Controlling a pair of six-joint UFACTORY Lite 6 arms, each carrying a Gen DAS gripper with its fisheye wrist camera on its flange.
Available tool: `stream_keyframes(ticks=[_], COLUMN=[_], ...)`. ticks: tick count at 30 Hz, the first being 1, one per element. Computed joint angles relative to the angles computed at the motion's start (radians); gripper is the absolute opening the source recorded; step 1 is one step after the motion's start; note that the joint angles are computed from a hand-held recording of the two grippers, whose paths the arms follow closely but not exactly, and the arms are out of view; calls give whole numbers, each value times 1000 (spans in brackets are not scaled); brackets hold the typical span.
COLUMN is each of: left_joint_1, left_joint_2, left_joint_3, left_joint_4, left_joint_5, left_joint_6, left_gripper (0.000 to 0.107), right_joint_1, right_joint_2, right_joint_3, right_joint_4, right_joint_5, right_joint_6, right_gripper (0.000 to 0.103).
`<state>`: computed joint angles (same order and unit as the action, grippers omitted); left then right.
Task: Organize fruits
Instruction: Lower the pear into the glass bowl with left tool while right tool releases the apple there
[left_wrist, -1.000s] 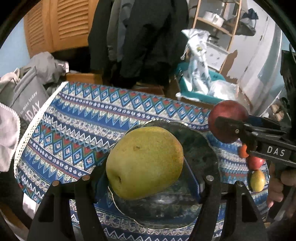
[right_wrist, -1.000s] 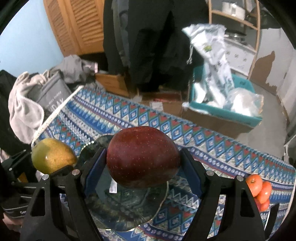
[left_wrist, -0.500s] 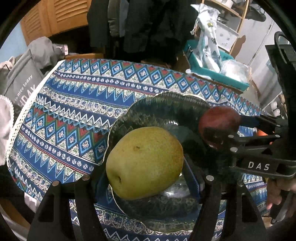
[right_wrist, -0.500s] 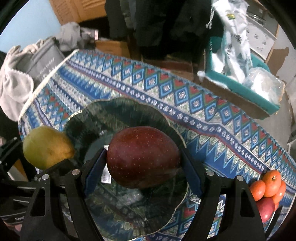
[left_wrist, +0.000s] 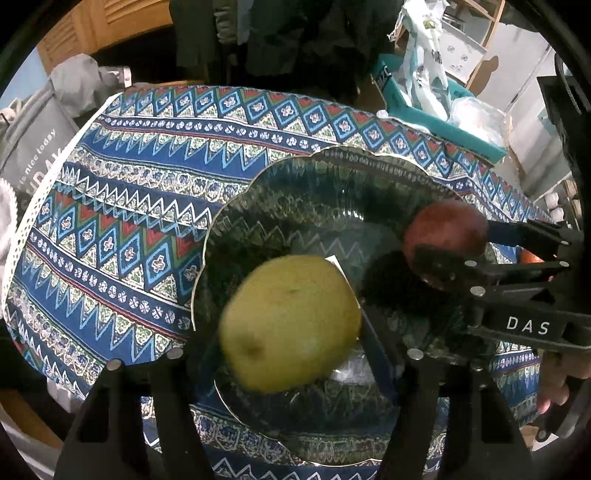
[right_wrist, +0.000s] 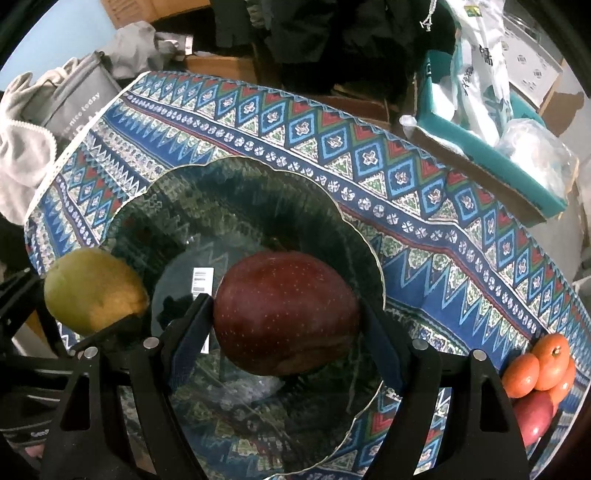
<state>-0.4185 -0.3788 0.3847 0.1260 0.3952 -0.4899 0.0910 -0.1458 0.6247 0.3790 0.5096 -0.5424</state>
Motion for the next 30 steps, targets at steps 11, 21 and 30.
stream_keyframes(ticks=[11, 21, 30], left_joint_1=[-77, -117, -263], left_joint_2=[-67, -158, -167], left_joint_3=[35, 81, 153], left_joint_4=[101, 109, 203], left_joint_5=[87, 164, 232], left_joint_6=[-112, -142, -306], left_gripper=[72, 78, 81], right_joint_1=[-72, -177, -351], right_joint_2=[-108, -248, -373], right_joint_3=[33, 44, 91], right_joint_4=[73, 62, 86], right_joint_5=[82, 173, 304], right_joint_6=[-69, -71, -154], right_gripper=[78, 78, 79])
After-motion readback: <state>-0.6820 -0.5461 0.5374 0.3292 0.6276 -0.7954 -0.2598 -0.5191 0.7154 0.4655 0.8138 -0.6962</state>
